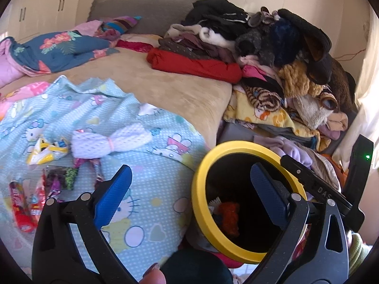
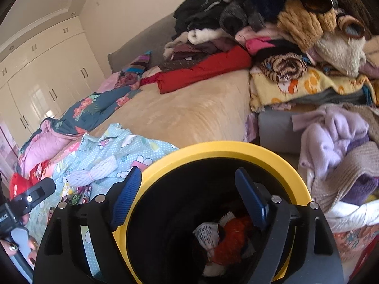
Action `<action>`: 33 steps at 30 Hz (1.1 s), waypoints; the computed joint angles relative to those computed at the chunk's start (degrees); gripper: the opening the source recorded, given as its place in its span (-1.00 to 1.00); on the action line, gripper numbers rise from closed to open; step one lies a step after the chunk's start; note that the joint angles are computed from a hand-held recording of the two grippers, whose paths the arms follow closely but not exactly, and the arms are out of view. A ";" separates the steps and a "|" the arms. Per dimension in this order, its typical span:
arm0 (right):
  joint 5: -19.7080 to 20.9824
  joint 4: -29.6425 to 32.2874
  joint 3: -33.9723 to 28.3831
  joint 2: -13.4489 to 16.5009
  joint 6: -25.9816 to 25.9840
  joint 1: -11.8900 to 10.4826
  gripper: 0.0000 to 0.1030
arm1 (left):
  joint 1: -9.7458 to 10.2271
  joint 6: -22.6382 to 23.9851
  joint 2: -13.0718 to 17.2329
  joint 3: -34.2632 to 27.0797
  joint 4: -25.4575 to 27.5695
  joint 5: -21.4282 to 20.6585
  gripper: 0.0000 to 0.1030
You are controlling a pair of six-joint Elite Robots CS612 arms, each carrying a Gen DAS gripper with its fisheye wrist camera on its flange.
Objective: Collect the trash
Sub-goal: 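Move both tools back from the bin toward the remaining wrappers on the bed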
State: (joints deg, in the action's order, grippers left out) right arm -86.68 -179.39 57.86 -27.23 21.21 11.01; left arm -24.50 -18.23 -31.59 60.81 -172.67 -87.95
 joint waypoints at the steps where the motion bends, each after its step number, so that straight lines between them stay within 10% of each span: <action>1: 0.03 -0.37 -0.04 -0.01 -0.24 0.05 0.56 | 0.05 -0.13 -0.15 0.32 -0.46 0.20 0.79; 33: 4.98 3.00 -8.39 2.38 -13.32 4.81 0.63 | 2.83 -7.42 -3.09 6.80 -10.40 12.70 0.79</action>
